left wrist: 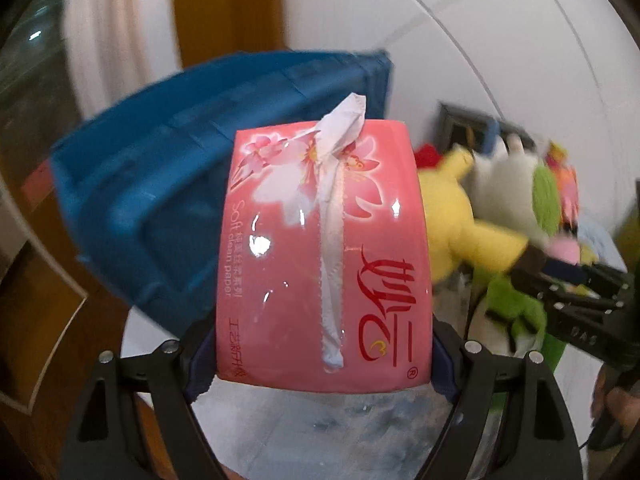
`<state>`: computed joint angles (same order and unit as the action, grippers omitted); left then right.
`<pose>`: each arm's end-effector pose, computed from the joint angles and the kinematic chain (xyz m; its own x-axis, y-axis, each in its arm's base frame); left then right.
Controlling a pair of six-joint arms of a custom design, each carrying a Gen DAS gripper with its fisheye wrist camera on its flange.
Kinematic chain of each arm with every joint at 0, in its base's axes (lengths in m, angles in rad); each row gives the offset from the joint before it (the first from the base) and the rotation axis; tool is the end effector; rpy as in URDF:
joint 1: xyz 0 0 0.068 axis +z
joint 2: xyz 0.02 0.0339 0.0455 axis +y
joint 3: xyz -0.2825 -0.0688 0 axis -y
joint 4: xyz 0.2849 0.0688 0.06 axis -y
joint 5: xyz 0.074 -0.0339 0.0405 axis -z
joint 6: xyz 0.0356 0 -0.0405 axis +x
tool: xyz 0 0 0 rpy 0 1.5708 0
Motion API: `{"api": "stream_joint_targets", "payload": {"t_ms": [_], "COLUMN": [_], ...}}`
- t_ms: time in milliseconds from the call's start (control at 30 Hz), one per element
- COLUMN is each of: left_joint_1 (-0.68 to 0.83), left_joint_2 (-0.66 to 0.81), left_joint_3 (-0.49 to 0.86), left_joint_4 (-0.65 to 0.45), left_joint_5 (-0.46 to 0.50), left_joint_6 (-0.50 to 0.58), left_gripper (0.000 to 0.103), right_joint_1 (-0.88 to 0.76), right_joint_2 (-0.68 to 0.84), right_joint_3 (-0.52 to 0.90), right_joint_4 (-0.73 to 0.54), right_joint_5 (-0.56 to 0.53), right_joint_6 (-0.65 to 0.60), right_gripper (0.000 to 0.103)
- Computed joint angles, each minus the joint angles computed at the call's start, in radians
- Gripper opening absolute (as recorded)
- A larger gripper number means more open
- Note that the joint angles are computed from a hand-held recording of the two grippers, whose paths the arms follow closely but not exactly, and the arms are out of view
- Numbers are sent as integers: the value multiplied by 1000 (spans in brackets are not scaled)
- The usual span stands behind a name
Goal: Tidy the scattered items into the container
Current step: 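Lift both tissue packs and carry them over the blue crate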
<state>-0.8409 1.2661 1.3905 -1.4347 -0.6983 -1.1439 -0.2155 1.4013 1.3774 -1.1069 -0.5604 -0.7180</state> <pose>0.1748 -0.1611 0.3800 -0.6858 -0.2791 -0.6721 -0.3958 0.9180 0.0228 0.3000 -0.0463 0.3509 -0.6393 -0.4305 -0.6372 -0.6116 0.7869 0.0820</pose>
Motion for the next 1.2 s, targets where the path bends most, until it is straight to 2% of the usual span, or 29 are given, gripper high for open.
{"api": "stream_joint_targets", "payload": {"t_ms": [100, 267, 500, 767, 833, 933, 1033, 1133, 1200], "left_joint_1": [51, 86, 107, 91, 79, 49, -5, -76, -130], "left_joint_2": [-44, -50, -27, -57, -78, -102, -130, -143, -146], "left_joint_3": [-106, -175, -207, -245, -273, -315, -356, -383, -392], "left_joint_4": [133, 258, 334, 348, 349, 336, 310, 275, 249], "left_joint_5": [67, 127, 169, 212, 230, 249, 256, 243, 224], "left_joint_6": [151, 262, 331, 423, 442, 435, 384, 314, 252], "left_gripper": [84, 83, 84, 84, 84, 83, 83, 83, 83], "right_joint_1": [-10, -38, -111, -182, -197, -217, -251, -297, -328], "right_joint_2": [-48, -90, -119, -224, -270, -335, -395, -445, -480], "right_joint_3": [-85, -115, -69, -182, -229, -305, -382, -439, -472], "right_joint_4": [52, 62, 1, -41, -54, -71, -93, -122, -141], "right_joint_5": [56, 127, 135, 178, 194, 214, 230, 235, 232], "right_joint_6": [49, 76, 46, 103, 122, 145, 141, 113, 89], "right_gripper": [49, 51, 59, 75, 76, 76, 77, 89, 89]}}
